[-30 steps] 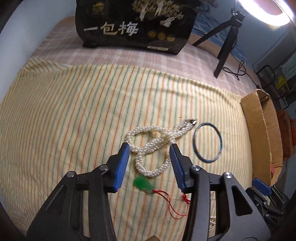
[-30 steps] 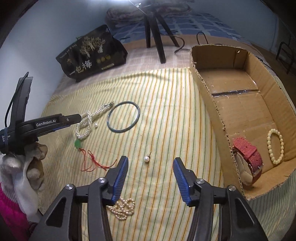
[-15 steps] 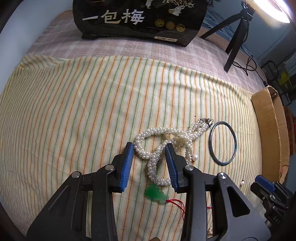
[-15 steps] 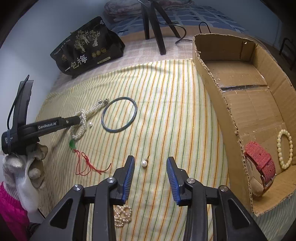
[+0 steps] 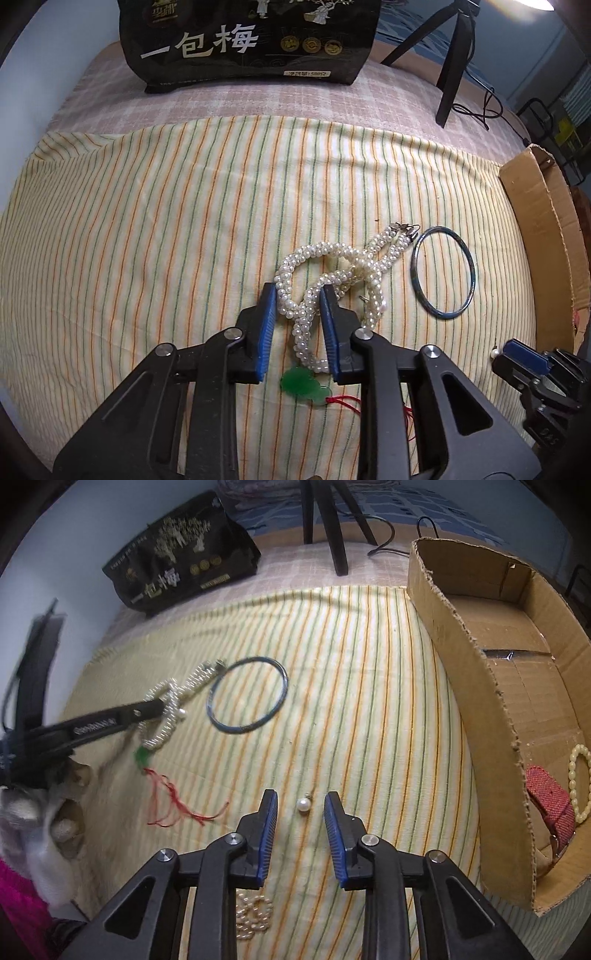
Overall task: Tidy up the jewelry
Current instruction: 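Grasp the pearl necklace with the left tool while the right tool grasps the pearl earring, then lift and carry the necklace in the left tool and earring in the right tool into the box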
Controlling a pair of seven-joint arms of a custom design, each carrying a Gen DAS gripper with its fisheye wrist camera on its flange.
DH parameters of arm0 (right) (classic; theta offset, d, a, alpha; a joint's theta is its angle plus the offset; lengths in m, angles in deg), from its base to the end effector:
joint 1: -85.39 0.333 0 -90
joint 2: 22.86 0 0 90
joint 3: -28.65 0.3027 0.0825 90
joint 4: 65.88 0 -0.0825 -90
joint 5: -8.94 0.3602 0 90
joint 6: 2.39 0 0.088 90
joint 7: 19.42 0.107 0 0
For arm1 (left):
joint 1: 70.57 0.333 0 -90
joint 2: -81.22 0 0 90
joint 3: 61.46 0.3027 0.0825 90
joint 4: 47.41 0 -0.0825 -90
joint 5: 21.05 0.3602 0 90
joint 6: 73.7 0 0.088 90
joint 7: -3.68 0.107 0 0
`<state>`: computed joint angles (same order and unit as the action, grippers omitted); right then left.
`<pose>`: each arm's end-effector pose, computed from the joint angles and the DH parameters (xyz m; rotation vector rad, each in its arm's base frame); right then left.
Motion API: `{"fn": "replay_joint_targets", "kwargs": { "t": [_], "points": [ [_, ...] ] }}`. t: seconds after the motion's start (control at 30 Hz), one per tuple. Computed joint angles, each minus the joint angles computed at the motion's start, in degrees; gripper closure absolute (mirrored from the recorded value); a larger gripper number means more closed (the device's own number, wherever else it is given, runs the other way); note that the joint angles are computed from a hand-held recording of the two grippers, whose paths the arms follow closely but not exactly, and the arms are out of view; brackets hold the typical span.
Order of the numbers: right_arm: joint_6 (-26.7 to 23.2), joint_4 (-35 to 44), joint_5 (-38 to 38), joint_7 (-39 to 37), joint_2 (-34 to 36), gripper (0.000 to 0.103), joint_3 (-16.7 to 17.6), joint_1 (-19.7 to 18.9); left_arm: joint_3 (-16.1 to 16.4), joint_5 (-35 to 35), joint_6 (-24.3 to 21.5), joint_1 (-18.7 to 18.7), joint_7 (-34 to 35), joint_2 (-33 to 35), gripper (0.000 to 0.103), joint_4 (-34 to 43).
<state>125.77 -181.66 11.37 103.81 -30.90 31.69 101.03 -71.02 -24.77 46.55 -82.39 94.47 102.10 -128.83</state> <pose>0.4988 0.1713 0.5434 -1.6871 2.2251 -0.1237 0.6296 -0.2303 0.5187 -1.7379 2.4659 -0.5000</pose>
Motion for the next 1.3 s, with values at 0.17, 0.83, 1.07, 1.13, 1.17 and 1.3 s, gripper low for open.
{"fn": "replay_joint_targets", "kwargs": {
  "t": [0.17, 0.83, 1.07, 1.13, 1.17, 1.3],
  "points": [
    [-1.5, 1.32, -3.17, 0.41, 1.7, 0.085, 0.67, 0.11, 0.06, 0.56, 0.7, -0.22, 0.06, -0.13, 0.088, -0.37],
    [2.61, -1.13, -5.28, 2.42, -2.11, 0.097, 0.77, 0.4, -0.61, -5.71, 2.68, 2.24, -0.29, -3.91, 0.093, -0.4],
    [3.93, -1.51, -5.93, 3.08, -4.08, 0.097, 0.82, 0.48, -1.08, -8.77, 3.51, 2.78, 0.65, -5.94, 0.094, 0.3],
    [4.29, -1.65, -6.21, 3.43, -4.52, 0.097, 0.91, 0.51, -1.17, -9.31, 4.06, 2.8, 0.91, -6.49, 0.098, 0.11],
    [4.52, -1.66, -6.19, 3.55, -4.69, 0.097, 0.9, 0.54, -1.22, -9.67, 4.18, 2.83, 1.02, -6.82, 0.098, -0.08],
    [5.38, -1.99, -6.06, 3.56, -5.46, 0.097, 0.66, 0.51, -1.5, -11.3, 4.93, 2.99, 2.14, -8.1, 0.098, -0.69]
  ]
}}
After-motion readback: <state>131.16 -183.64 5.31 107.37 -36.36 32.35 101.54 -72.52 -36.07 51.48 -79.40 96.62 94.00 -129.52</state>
